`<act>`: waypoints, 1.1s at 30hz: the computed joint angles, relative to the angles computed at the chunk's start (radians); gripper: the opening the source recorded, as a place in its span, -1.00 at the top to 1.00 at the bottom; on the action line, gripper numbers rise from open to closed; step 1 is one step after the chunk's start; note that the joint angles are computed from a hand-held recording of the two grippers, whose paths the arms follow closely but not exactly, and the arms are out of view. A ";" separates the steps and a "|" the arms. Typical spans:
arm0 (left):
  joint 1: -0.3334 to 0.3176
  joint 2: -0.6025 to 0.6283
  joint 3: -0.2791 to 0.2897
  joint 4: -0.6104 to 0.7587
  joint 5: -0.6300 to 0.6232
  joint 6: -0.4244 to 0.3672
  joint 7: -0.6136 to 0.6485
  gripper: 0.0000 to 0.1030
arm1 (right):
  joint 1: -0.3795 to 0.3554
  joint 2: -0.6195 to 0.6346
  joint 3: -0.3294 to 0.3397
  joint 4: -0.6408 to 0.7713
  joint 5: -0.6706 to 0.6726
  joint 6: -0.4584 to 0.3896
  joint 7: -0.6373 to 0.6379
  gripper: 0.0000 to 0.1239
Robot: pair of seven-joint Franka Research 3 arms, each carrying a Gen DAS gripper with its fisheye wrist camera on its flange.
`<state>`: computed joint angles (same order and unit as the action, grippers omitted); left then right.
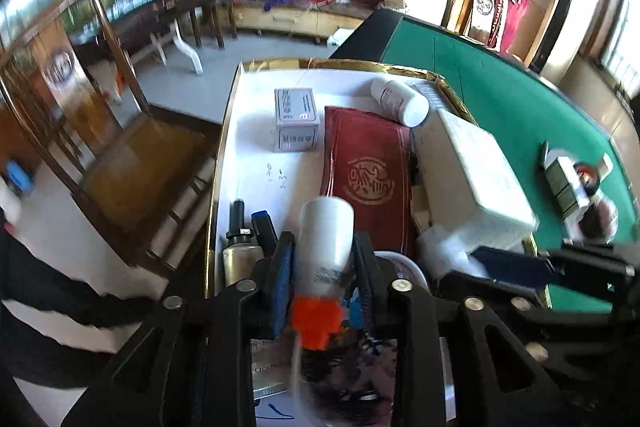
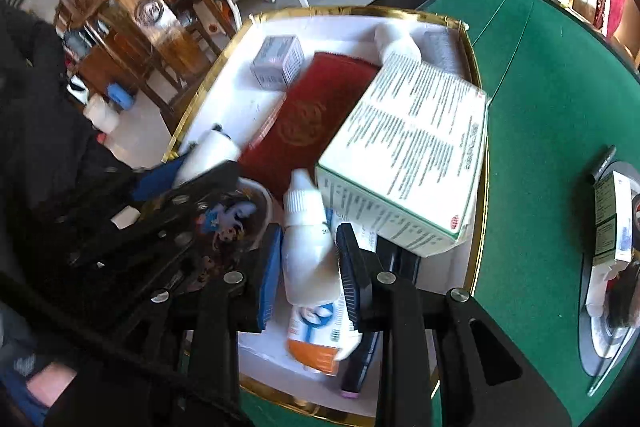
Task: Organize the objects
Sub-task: 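Lower the bottles into the tray box and open both grippers, then grasp the blue-and-white medicine box with the left gripper while the right grasps a clear pen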
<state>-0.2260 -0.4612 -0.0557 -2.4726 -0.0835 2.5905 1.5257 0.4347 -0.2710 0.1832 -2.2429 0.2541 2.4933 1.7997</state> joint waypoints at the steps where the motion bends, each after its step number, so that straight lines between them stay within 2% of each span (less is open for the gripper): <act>1: -0.001 -0.003 0.006 0.001 -0.010 -0.007 -0.002 0.26 | 0.004 -0.010 -0.005 -0.004 0.012 -0.003 -0.007 0.51; 2: -0.003 -0.013 0.014 -0.006 -0.022 -0.005 0.000 0.20 | 0.004 -0.020 -0.005 -0.008 0.012 -0.006 -0.013 0.48; 6: -0.015 -0.066 0.034 -0.039 -0.062 -0.010 0.003 0.20 | 0.007 -0.080 -0.009 -0.047 0.025 0.003 -0.024 0.41; 10: -0.026 -0.120 0.029 -0.067 -0.068 -0.011 -0.009 0.19 | 0.002 -0.181 -0.016 -0.122 0.058 0.004 -0.023 0.30; 13: -0.050 -0.153 0.023 -0.077 -0.073 -0.011 -0.014 0.19 | -0.014 -0.269 -0.024 -0.189 0.073 -0.005 -0.010 0.30; 19: -0.139 -0.155 0.006 -0.032 -0.098 -0.037 0.003 0.19 | -0.080 -0.435 -0.039 -0.309 0.074 -0.050 0.043 0.30; 22: -0.197 -0.118 -0.002 0.016 -0.142 -0.054 0.017 0.15 | -0.121 -0.531 -0.061 -0.372 0.084 -0.086 0.079 0.28; 26: -0.286 0.005 0.015 0.139 -0.300 -0.137 0.061 0.09 | -0.183 -0.666 -0.080 -0.445 0.073 -0.157 0.115 0.28; 29: -0.280 0.098 -0.024 0.227 -0.361 -0.170 0.057 0.03 | -0.234 -0.773 -0.096 -0.493 0.054 -0.225 0.128 0.27; 33: -0.244 0.257 -0.107 0.380 -0.360 -0.225 0.000 -0.06 | -0.299 -0.894 -0.123 -0.543 0.036 -0.308 0.128 0.21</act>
<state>-0.4702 -0.2042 -0.1625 -2.0929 -0.4432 2.3651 1.5255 0.1355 -1.1646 0.0605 -2.7859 0.2901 2.1856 1.9280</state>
